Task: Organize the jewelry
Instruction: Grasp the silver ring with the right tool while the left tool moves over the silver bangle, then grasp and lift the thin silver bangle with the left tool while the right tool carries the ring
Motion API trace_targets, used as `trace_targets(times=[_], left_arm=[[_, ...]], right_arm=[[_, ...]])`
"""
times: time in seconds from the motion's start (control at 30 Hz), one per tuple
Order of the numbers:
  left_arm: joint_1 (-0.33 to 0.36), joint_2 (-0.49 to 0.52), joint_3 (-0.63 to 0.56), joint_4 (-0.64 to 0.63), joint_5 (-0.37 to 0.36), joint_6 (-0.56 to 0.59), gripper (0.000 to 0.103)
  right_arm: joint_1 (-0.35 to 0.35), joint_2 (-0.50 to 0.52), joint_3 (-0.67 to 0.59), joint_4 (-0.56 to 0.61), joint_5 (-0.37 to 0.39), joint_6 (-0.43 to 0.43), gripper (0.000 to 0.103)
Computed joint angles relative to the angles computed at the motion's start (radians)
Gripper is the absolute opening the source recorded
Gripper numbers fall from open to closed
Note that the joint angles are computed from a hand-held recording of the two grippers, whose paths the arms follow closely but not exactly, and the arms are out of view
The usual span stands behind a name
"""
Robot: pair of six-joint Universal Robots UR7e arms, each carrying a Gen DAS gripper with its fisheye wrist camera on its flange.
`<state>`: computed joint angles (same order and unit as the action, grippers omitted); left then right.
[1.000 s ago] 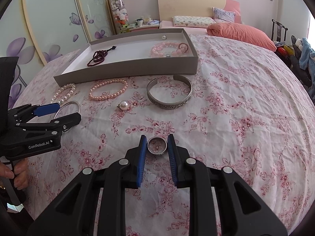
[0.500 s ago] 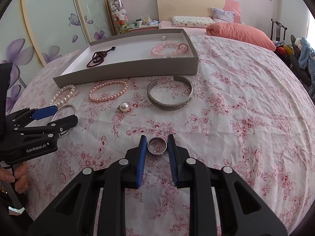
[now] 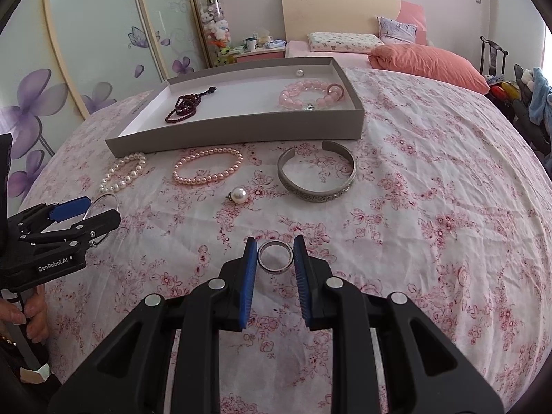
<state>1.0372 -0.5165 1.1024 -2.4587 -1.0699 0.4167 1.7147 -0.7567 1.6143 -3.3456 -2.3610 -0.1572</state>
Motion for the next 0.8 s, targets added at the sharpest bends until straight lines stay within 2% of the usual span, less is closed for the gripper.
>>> trace_targets(times=[0.33,0.53,0.8], left_arm=[[0.001,-0.041,0.06,-0.106,-0.05,0.015,0.071],[-0.005,-0.062,0.107,-0.209,-0.069,0.054,0.071],[-0.012,-0.078,0.138,-0.281,-0.081,0.072,0.071]], right_arm=[[0.018,0.014,-0.013,-0.066,0.006,-0.045,0.023],[0.029,0.028,-0.025,-0.119,0.011,-0.088,0.023],[0.043,0.043,-0.04,-0.195,0.012,-0.146,0.023]])
